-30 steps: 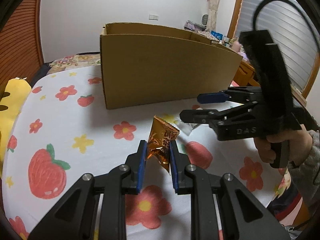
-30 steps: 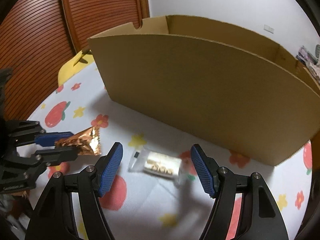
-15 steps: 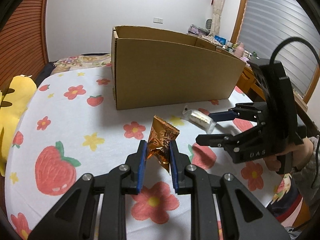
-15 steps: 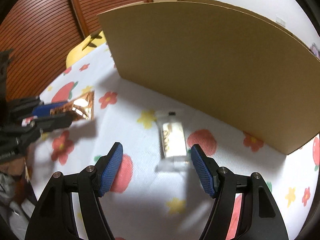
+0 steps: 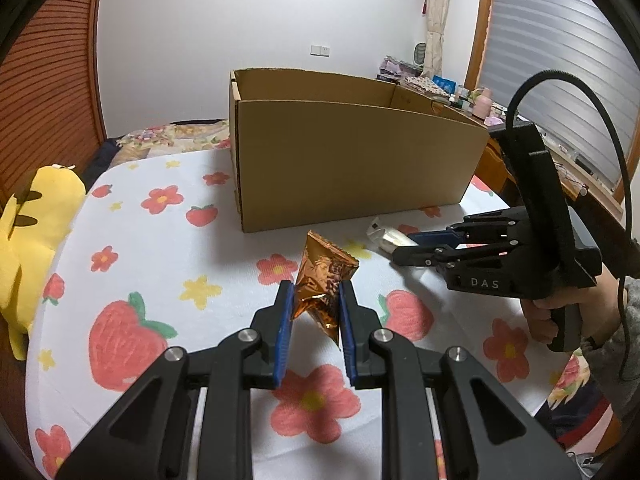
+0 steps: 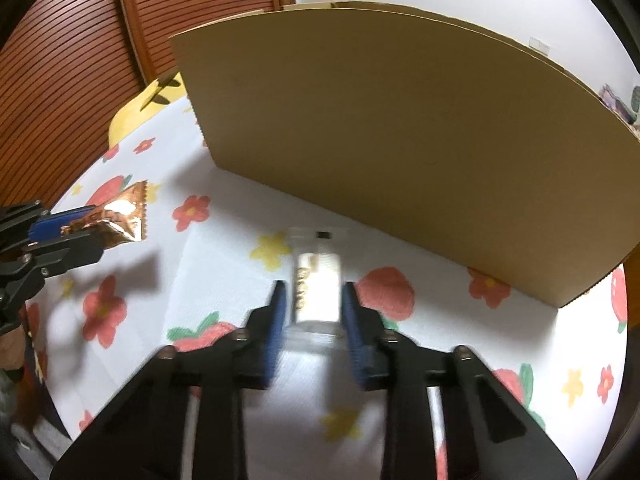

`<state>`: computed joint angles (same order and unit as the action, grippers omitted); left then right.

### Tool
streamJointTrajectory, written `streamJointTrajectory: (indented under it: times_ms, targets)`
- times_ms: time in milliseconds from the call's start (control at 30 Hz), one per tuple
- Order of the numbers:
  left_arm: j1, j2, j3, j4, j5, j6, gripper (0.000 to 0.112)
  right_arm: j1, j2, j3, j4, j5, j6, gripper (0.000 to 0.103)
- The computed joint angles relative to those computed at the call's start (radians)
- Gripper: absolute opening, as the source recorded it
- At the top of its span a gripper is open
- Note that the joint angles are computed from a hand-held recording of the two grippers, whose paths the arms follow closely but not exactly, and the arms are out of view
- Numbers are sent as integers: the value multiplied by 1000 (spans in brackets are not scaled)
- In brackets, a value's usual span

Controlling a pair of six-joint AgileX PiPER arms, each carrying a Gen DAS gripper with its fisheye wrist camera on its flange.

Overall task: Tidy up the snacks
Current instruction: 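Close the right gripper on the clear-wrapped white bar, then lift the candy and the bar and carry both over the box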

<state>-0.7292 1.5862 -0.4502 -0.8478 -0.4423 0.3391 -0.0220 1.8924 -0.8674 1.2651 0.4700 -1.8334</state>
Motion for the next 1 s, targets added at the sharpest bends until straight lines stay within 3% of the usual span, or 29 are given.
streamJointTrajectory:
  times_ms: [267,600,833,1000]
  targets:
    - [-7,-3,0,-28,-9,25,19,-50,-33,66,67,41,-88,20]
    - [-1,-18,-6,-5,-15,-1,19,-224,-132,171,89,228,-183,20]
    - [15,-86,-78,-158,12,223,19,-281,-257,161,71,306,-140,20]
    - [32,-146,-104,-219,21,321,19,-284,-319,129,69,300,-107,20]
